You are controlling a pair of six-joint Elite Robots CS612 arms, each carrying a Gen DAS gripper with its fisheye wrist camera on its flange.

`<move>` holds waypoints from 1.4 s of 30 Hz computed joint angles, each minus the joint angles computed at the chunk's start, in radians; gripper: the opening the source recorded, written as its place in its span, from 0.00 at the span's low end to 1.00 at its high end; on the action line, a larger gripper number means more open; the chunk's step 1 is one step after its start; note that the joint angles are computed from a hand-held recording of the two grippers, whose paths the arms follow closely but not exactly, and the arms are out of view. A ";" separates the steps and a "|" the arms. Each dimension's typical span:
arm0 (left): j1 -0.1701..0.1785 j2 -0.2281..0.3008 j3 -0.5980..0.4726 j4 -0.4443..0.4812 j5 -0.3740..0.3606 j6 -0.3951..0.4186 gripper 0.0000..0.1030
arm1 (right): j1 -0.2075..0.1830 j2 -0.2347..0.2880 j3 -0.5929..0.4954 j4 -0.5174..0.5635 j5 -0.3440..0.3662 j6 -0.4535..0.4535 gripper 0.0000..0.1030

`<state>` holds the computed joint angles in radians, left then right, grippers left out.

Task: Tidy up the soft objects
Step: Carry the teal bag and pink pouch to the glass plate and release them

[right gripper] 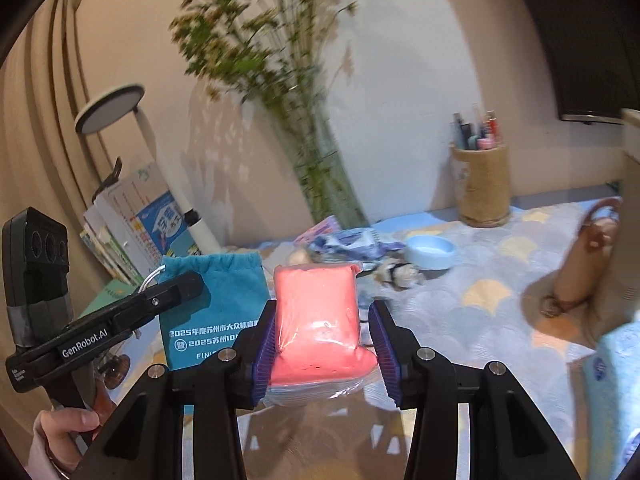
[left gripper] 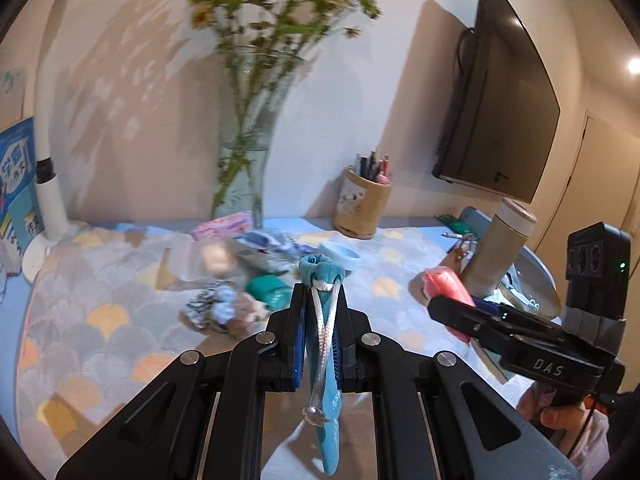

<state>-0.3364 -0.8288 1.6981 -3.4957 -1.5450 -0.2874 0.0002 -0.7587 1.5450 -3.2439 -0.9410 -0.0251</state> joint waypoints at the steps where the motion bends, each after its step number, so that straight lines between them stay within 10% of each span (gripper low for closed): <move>1: -0.007 0.002 -0.004 0.006 0.002 -0.001 0.08 | -0.006 -0.003 0.005 -0.001 0.002 0.002 0.43; 19: -0.133 0.045 -0.178 0.166 -0.064 0.059 0.08 | -0.177 -0.051 0.074 -0.027 0.022 0.090 0.43; 42: -0.261 0.209 -0.564 0.382 -0.221 0.156 0.10 | -0.305 -0.056 -0.056 0.146 -0.261 0.097 0.44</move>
<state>-0.5971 -0.6202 1.1345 -3.1137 -1.7661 -0.1312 -0.3048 -0.8147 1.4886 -3.0980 -1.2023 0.0716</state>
